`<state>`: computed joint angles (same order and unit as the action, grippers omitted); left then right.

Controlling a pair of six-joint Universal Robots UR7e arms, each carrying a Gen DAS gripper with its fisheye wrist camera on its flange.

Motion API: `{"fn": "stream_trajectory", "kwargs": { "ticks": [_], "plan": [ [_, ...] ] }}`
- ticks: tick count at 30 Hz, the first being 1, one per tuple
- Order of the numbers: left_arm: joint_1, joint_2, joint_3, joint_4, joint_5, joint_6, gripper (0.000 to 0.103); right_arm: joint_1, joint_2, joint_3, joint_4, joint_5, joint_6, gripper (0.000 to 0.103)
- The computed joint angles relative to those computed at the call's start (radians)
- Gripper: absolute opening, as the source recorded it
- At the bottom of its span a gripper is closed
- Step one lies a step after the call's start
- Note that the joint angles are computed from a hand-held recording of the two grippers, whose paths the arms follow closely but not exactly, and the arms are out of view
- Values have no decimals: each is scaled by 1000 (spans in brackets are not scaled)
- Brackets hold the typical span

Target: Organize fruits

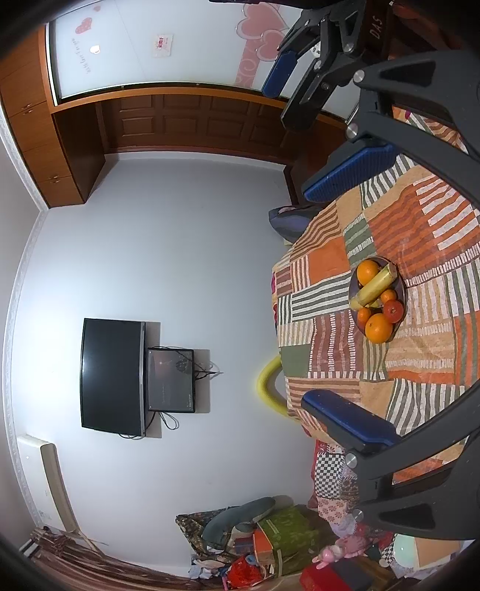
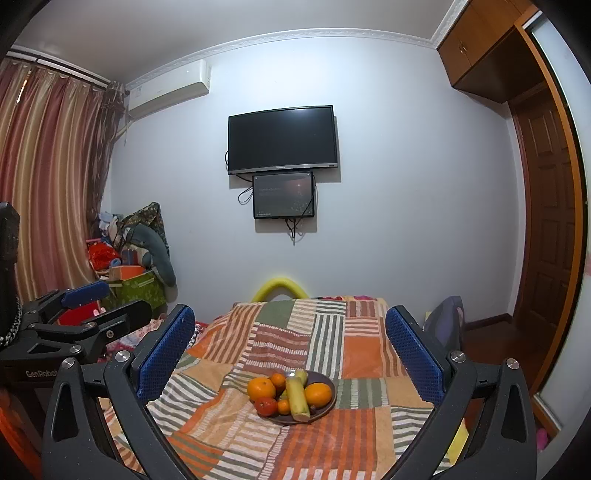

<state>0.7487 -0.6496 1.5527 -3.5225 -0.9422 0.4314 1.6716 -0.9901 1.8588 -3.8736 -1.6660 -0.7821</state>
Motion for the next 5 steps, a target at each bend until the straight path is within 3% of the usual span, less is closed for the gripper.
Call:
{"fn": "stream_trajectory", "kwargs": {
  "ticks": [5],
  "plan": [
    [0, -2, -1, 11, -1, -6, 103, 2, 1, 0, 0, -7, 0, 103]
  ]
}}
